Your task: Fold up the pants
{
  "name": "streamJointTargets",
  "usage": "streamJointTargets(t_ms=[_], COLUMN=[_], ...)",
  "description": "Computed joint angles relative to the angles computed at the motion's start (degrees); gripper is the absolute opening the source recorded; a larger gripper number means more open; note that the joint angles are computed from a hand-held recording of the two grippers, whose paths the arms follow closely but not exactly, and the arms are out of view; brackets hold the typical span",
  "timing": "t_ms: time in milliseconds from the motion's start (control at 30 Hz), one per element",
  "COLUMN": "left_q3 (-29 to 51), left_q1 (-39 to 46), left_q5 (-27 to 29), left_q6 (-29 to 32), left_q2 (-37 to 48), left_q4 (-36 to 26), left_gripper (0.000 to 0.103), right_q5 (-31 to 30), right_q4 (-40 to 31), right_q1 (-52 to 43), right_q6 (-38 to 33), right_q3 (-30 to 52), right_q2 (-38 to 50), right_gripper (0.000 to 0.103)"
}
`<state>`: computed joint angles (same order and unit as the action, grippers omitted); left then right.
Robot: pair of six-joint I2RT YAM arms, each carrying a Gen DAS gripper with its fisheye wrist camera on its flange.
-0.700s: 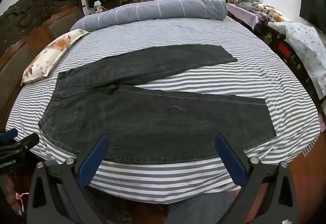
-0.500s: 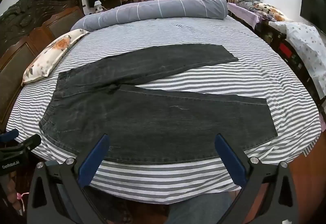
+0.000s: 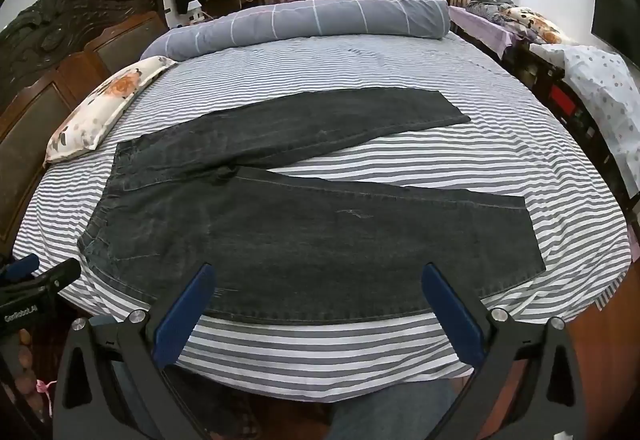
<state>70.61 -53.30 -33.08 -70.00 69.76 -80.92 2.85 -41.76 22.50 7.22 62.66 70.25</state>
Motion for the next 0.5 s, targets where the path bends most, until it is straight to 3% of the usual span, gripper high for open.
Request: streamJointTargets(t_ms=[500], left_q3=[0.02], left_q1=[0.77], left_q5=[0.15], left_q6=[0.23], left_q2=[0.32], left_q4=[-0.04], left_gripper=[0.103], right_q5=[-0.82], right_q4=[-0.97], right_q1=[-0.83], right_q6=[-0.47], right_q3=[1.36], right_q2=[0.92], right_gripper=[0.102])
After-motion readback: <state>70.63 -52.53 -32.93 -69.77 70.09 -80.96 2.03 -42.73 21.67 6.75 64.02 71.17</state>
